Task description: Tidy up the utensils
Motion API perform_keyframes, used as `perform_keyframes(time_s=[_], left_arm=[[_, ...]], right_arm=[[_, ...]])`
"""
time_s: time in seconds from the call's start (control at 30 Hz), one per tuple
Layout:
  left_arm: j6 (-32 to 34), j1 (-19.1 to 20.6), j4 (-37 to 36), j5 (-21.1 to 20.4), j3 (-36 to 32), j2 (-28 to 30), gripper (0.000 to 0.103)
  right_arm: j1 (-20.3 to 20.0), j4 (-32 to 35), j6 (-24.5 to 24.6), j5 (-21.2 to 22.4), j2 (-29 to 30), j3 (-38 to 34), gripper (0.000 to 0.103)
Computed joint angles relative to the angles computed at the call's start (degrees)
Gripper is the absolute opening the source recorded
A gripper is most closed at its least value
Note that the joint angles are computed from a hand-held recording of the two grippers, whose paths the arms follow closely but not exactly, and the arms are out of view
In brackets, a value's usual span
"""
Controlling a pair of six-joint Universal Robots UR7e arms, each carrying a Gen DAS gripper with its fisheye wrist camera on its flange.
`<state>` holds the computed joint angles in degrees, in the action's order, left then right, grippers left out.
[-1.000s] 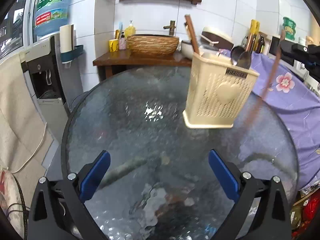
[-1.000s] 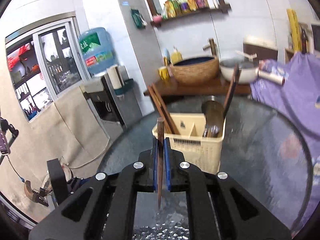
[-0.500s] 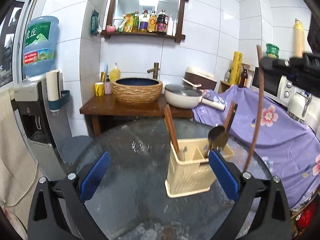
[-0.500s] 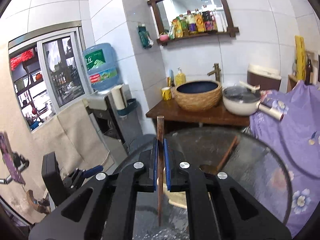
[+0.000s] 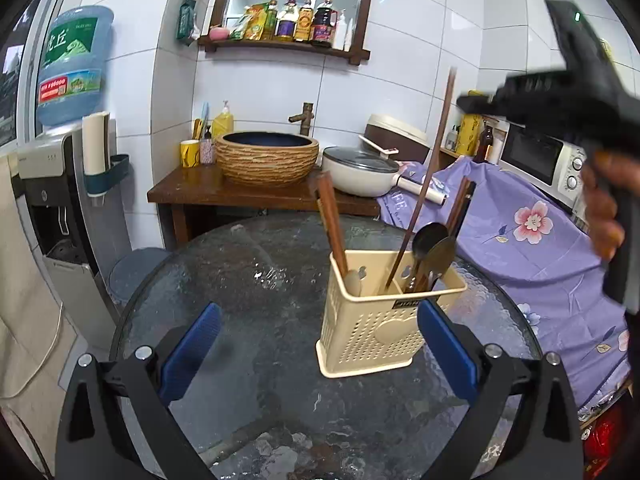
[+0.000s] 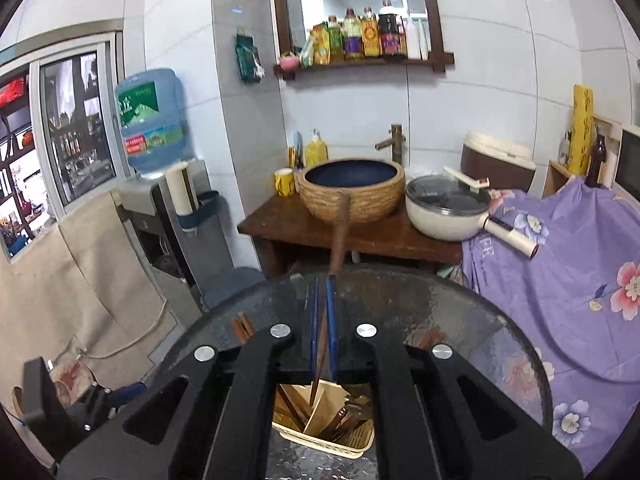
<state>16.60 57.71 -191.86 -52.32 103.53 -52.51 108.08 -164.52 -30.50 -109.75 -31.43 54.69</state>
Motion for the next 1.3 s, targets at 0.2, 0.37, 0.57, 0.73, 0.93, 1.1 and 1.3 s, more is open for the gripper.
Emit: perform_keyframes(time_s=[0.2, 0.37, 0.57, 0.73, 0.93, 1.1, 1.3], left_arm=[[0.2, 0.8, -0.2, 0.7, 0.5, 0.1, 0.097], [-1.1, 1.3, 1.5, 0.3, 0.8, 0.2, 0.097], [2.1, 0.4, -4.1, 3.3, 3.0, 1.5, 0.097], [9.3, -0.7, -20.2, 5.7, 7.0, 3.8, 0.097], [14.6, -2.4, -38.0, 3.7, 16.1, 4.5, 0.097], [14.6, -5.2, -46.5, 5.4, 25.4, 3.6, 0.097], [12.5, -11.0, -51.1, 8.7, 36.2, 1.6, 0.097]], right_arm=[[-1.7, -2.7, -0.9, 0.1, 0.7, 3.1, 0.005], [-2.7, -7.1, -0.3, 2.1, -1.8, 9.4, 0.005], [-3.6, -15.9, -0.8, 2.8, -6.2, 21.8, 0.042], [-5.3, -36.0, -3.9, 3.7, -9.2, 37.4, 0.076], [-8.4, -63.4, -5.7, 9.5, -10.1, 56.3, 0.098], [-9.5, -84.7, -11.9, 11.3, -6.5, 67.6, 0.098], [-8.8, -97.1, -12.3, 8.8, -4.5, 79.3, 0.098]])
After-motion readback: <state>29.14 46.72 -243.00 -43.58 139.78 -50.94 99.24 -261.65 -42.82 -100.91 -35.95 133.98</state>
